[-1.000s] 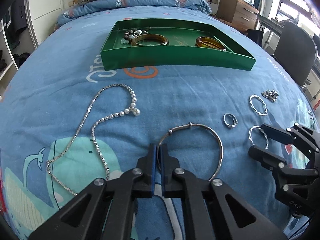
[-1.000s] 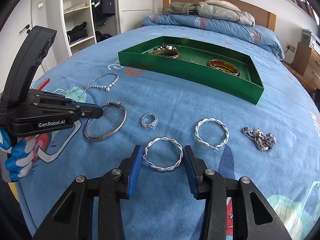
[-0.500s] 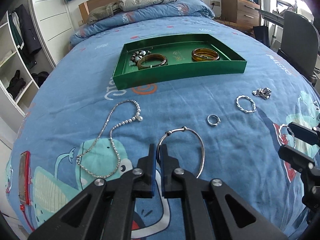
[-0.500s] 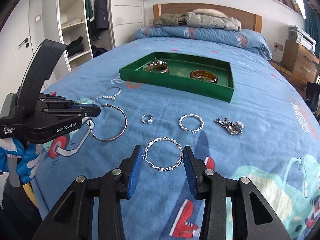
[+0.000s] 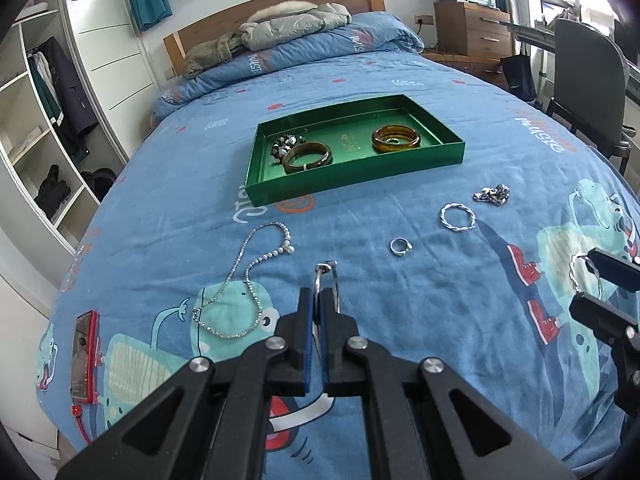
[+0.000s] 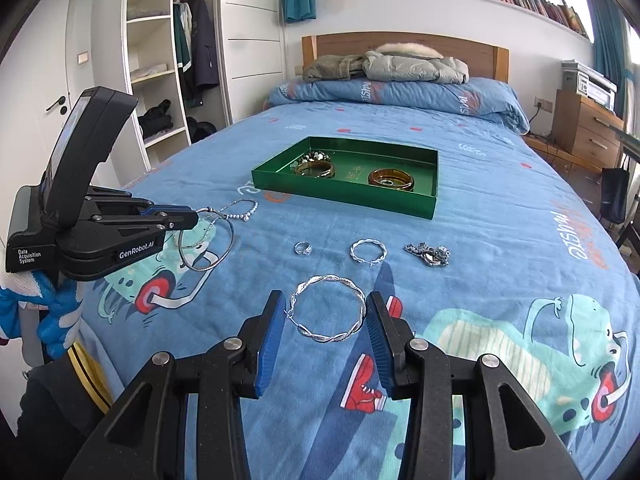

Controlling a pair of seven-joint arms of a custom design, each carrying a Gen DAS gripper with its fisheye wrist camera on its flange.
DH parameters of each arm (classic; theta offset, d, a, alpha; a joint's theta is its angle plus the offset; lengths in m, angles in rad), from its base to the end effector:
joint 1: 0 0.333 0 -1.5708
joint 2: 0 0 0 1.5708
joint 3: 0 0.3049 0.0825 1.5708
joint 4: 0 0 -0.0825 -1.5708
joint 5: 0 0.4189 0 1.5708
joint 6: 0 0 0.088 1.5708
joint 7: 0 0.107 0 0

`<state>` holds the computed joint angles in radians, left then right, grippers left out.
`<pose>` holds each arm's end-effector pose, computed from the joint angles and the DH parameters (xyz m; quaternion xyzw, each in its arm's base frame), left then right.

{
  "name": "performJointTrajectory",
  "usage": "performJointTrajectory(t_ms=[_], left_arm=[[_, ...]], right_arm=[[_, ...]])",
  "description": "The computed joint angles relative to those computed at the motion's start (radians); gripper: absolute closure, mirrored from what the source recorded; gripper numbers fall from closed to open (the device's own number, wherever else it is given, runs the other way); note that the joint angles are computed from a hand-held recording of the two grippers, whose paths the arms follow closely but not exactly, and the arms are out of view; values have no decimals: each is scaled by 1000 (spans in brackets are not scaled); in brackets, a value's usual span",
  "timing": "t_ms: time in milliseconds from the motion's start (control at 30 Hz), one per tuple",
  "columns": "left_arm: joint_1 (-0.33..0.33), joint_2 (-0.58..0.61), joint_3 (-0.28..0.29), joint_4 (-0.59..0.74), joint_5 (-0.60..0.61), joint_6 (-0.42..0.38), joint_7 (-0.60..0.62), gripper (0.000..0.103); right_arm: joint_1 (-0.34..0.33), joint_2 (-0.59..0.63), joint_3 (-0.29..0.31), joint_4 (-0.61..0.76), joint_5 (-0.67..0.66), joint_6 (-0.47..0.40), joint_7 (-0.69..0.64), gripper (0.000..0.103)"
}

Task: Organize jewelry
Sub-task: 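Lift and carry the silver bangle and twisted hoop over the green tray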

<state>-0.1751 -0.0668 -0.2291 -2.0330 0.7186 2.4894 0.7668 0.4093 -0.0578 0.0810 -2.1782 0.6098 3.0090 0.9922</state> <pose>0.5585 -0.2450 0.5065 -0.6324 0.6792 -0.1843 0.3237 0.5458 0.2446 0.4834 -0.7724 0.4568 -0.1936 0.3964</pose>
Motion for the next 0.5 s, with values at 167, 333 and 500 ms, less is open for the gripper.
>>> performJointTrajectory(t_ms=[167,333,500], left_arm=[[0,-14,-4,8,5,4,9,101],[4,7,0,56,7,16,41,101],[8,68,20,149,3,33,79,101]], right_arm=[[9,-24,-10,-26,24,7,-23,62],[9,-15,-17,-10,13,6,-8,62],[-20,56,-4,87,-37,-16,20,62]])
